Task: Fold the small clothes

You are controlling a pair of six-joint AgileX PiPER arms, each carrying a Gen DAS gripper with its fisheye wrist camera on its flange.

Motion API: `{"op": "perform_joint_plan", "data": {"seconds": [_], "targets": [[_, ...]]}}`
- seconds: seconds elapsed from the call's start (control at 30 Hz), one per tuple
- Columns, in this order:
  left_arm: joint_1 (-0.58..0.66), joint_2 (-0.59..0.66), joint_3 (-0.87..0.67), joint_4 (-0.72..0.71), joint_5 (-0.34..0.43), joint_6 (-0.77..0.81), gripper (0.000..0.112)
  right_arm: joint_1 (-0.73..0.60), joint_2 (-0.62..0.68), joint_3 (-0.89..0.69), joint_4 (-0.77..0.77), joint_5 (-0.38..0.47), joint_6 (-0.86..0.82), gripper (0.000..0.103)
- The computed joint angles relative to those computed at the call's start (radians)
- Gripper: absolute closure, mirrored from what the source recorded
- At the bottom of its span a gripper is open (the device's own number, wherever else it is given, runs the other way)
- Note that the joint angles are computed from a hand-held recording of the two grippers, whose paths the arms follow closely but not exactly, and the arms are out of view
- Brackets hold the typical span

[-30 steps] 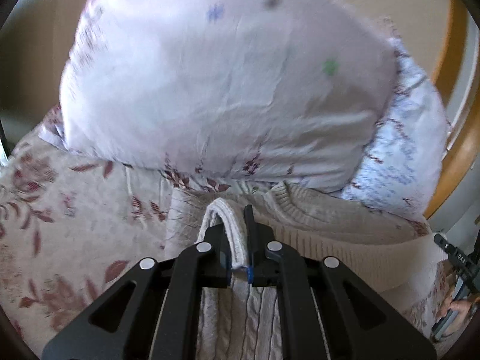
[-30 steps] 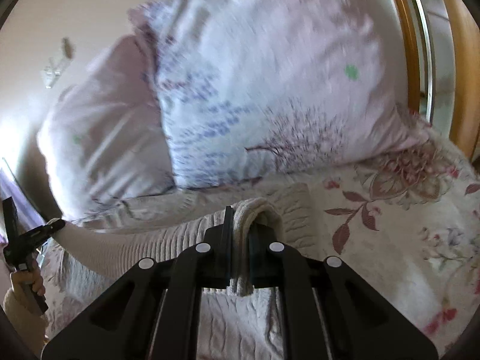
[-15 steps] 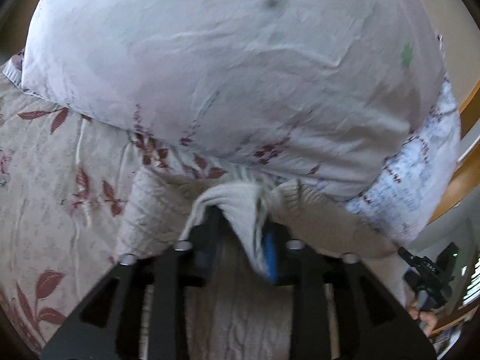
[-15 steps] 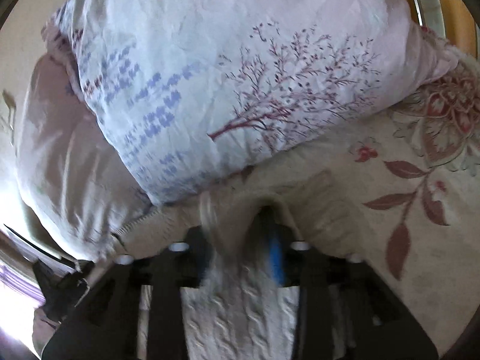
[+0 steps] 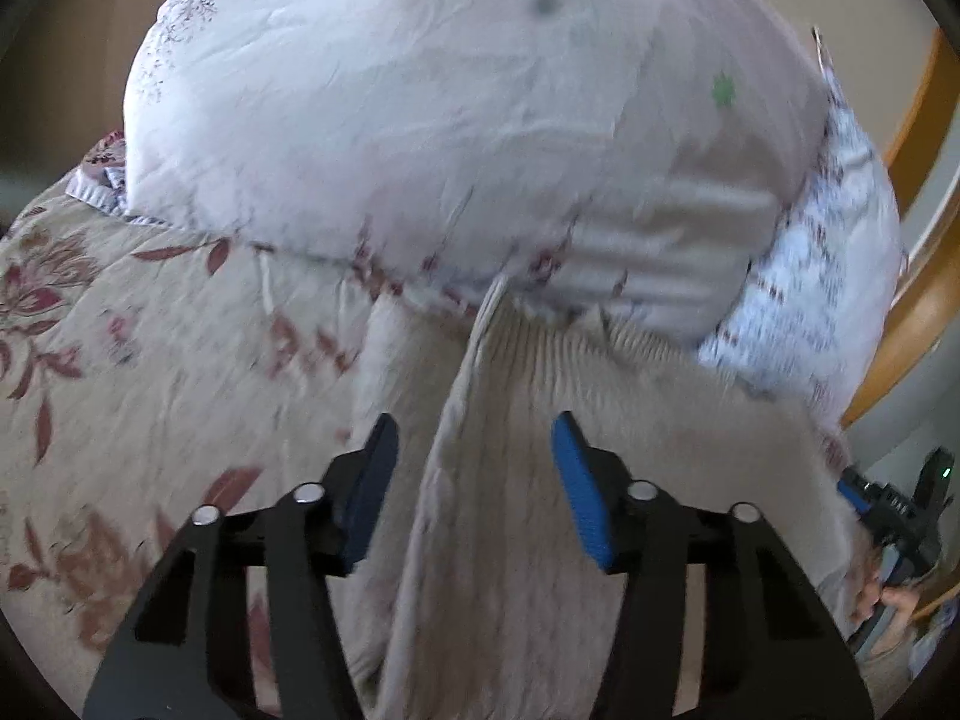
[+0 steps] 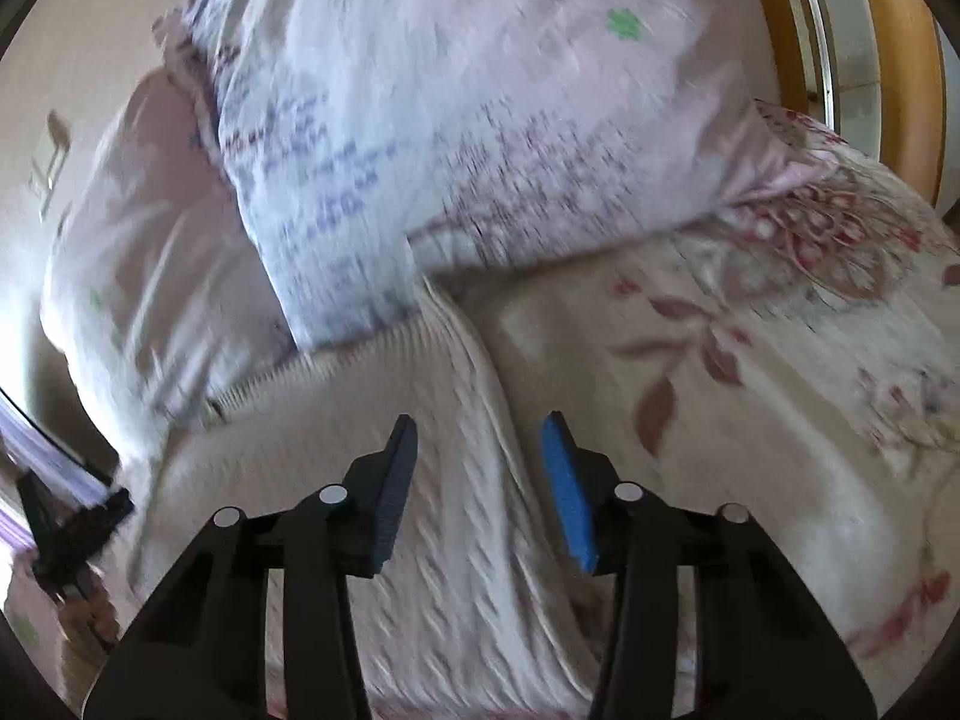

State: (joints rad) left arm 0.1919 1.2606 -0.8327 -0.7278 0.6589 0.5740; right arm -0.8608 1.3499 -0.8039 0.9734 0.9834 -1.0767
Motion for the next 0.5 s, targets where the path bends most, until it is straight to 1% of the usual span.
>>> {"op": "perform_joint_plan", "data": {"seconds": [0.03, 0.13, 0.17, 0.23, 0.27, 0.3, 0.37, 0.4, 0.47, 0.5], "targets": [[-0.007, -0.016, 0.015, 0.030, -0.005, 0.001, 0.068, -0.001, -0.006, 0.008, -0.012, -0.005, -0.009, 0.058], [-0.046, -0.038, 0.048, 0.113, -0.041, -0.044, 0.068, 0.026, -0.020, 0.031, -0.052, -0.040, -0.007, 0.060], [-0.046, -0.039, 0.056, 0.128, -0.038, -0.049, 0.068, 0.045, -0.021, 0.037, -0.063, -0.060, 0.005, 0.063], [-0.061, -0.035, 0.067, 0.154, -0.047, -0.073, 0.070, 0.076, -0.015, 0.047, -0.084, -0.094, 0.018, 0.071], [-0.071, -0.033, 0.076, 0.169, -0.055, -0.085, 0.074, 0.077, -0.022, 0.058, -0.080, -0.108, 0.004, 0.081], [-0.077, -0.029, 0.081, 0.173, -0.062, -0.088, 0.079, 0.066, -0.027, 0.064, -0.071, -0.101, -0.018, 0.090], [-0.078, -0.038, 0.096, 0.167, -0.067, -0.074, 0.098, 0.045, -0.037, 0.060, -0.057, -0.072, -0.030, 0.092], [-0.061, -0.043, 0.098, 0.134, -0.047, -0.033, 0.104, 0.023, -0.050, 0.059, -0.045, -0.044, -0.041, 0.092], [-0.033, -0.052, 0.093, 0.093, -0.016, 0.011, 0.105, -0.005, -0.088, 0.063, -0.030, -0.012, -0.056, 0.093], [-0.023, -0.060, 0.094, 0.078, -0.006, 0.030, 0.105, -0.032, -0.111, 0.066, -0.020, 0.018, -0.073, 0.093]]}}
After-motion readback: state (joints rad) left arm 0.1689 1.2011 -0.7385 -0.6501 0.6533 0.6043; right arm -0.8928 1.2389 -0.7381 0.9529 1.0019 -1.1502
